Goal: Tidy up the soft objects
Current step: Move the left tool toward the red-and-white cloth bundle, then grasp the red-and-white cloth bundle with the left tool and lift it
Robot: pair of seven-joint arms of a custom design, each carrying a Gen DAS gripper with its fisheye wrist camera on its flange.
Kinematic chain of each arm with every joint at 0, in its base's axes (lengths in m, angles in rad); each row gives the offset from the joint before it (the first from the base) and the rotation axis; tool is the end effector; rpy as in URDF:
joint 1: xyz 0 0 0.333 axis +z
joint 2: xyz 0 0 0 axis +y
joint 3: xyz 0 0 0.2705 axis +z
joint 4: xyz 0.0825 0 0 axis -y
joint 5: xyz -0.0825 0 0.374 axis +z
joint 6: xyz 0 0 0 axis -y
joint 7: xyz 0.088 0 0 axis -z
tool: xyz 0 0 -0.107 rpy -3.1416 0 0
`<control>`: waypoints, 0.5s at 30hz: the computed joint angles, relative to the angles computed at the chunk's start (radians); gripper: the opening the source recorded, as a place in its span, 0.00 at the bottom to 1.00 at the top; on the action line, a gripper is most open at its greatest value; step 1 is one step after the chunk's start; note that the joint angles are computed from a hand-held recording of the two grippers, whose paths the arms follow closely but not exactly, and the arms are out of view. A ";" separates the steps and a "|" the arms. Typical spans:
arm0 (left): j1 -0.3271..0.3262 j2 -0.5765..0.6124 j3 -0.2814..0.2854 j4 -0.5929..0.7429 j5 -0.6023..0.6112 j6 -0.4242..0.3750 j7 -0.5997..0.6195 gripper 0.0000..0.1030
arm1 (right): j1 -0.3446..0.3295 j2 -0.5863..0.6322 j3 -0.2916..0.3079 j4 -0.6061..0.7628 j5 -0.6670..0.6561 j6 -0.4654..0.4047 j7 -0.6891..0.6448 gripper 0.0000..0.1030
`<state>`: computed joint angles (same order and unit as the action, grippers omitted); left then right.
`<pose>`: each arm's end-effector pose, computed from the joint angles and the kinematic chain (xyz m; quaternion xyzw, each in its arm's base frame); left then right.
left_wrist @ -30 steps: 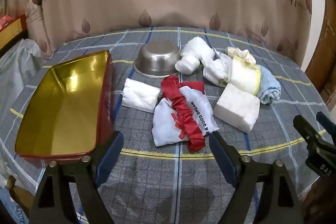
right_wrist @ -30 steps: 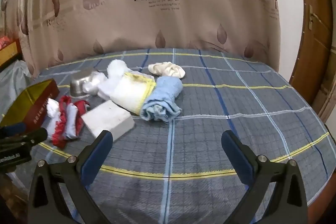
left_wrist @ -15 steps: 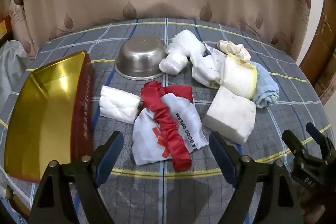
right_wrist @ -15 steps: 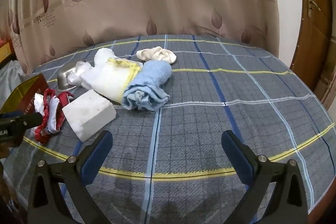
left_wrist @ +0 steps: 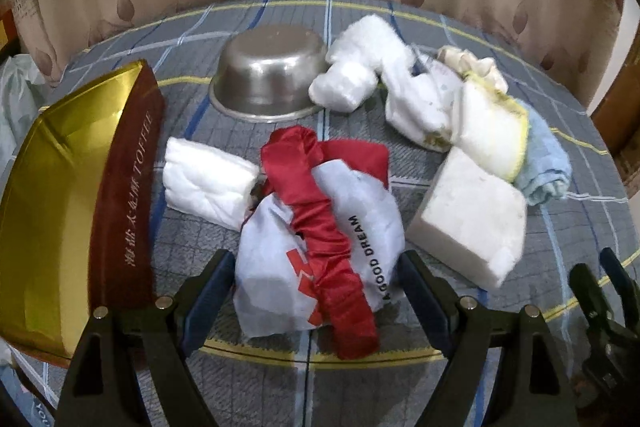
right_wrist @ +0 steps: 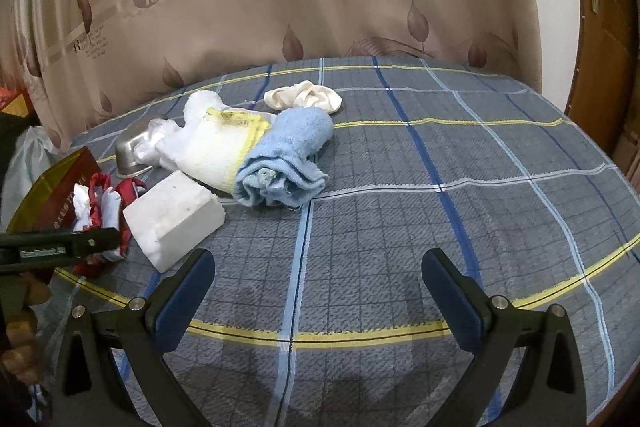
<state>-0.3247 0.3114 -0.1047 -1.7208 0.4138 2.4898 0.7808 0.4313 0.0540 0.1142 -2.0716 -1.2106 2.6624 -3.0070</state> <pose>0.6007 -0.2708 0.4162 -0.7151 0.6462 -0.1958 0.1808 0.4812 0.3229 0.4094 -0.5697 0.6924 -0.2893 0.3351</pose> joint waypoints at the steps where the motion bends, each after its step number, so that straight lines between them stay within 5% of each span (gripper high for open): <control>1: 0.000 0.009 0.000 0.011 -0.003 -0.012 -0.001 0.83 | -0.001 -0.002 -0.001 -0.004 -0.003 0.006 0.004 1.00; 7: 0.004 0.032 0.001 0.042 -0.032 -0.037 -0.002 0.83 | -0.008 0.004 -0.007 -0.006 0.000 0.042 0.014 1.00; 8: 0.005 0.035 0.000 0.048 -0.040 -0.041 0.001 0.77 | -0.009 0.004 -0.009 -0.008 0.000 0.049 0.018 1.00; 11: 0.015 0.011 -0.006 0.020 -0.066 -0.005 0.003 0.29 | -0.014 0.006 -0.012 -0.012 0.014 0.064 0.024 1.00; 15: 0.013 -0.015 -0.012 -0.006 -0.084 0.003 0.002 0.23 | -0.014 0.006 -0.013 -0.014 0.018 0.067 0.029 1.00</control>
<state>-0.3118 0.2963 -0.1166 -1.7268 0.3303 2.4923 0.7830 0.4174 0.0602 0.1016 -2.0853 -1.1929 2.7294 -2.9777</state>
